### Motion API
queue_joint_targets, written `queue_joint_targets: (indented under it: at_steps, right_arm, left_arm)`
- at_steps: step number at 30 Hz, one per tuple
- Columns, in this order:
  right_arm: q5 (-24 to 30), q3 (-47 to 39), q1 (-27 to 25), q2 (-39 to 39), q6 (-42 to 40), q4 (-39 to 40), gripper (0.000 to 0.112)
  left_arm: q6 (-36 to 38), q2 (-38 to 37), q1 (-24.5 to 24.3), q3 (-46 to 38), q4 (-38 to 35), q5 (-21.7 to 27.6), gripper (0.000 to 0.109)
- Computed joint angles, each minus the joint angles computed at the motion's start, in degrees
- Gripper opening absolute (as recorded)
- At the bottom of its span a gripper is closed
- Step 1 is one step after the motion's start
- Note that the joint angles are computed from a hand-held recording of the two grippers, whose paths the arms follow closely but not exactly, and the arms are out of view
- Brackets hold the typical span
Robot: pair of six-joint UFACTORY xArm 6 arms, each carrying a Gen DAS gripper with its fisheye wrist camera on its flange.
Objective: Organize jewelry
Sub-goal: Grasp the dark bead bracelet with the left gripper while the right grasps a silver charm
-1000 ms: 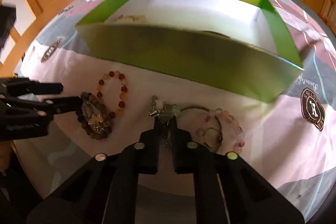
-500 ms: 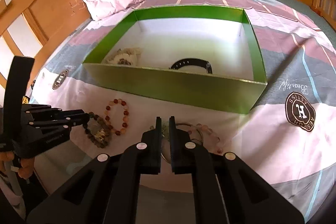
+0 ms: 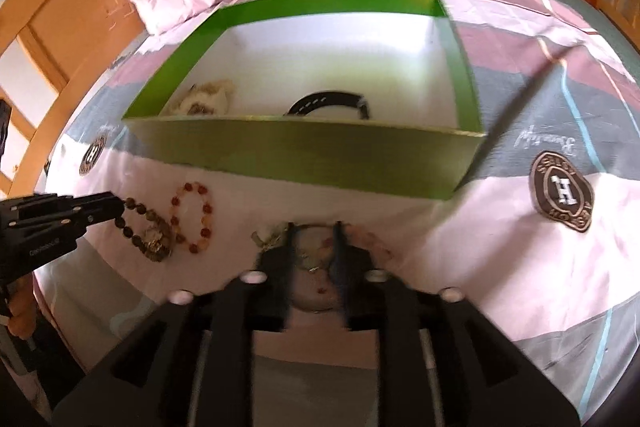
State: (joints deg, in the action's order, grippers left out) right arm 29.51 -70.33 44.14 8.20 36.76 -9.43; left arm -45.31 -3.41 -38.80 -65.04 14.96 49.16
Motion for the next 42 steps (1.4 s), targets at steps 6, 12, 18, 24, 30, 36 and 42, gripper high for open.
queue_joint_targets:
  at_steps: [6,12,18,24,30,36,42]
  right_arm:
    - [1.15,-2.58,1.82,2.72,-1.4,-3.45,0.05]
    - [3.06,-3.44,2.35,3.83,-5.53,0.09,0.015]
    - [1.13,-1.89,2.21,1.88,-5.1,-0.15,0.006]
    - [-0.36,-0.4,0.83,-0.36,-1.68,-1.45,0.006]
    - [1.69,-0.93,0.23,0.6,-2.22,1.03,0.006]
    - [2.03,-1.18,0.38,0.8,-2.94,1.87,0.006]
    - [1.84,-0.94,0.4,0.8,-3.15,2.42,0.006]
  left_arm:
    - [0.57,0.51,-0.27,-0.16,-0.27,0.51,0.013]
    - [0.15,0.56,0.37,0.01,-0.76,1.21,0.015]
    - [-1.82,0.37,1.42,0.18,-0.42,2.54,0.025]
    - [-2.88,0.3,2.51,0.31,-1.01,3.96,0.028]
    - [-1.99,1.63,2.31,-0.32,-1.38,5.09,0.033]
    - [-2.27,3.24,2.23,-0.67,-0.42,5.16,0.034]
    - [-2.09,3.1,0.88,-0.66,1.69,4.38,0.006]
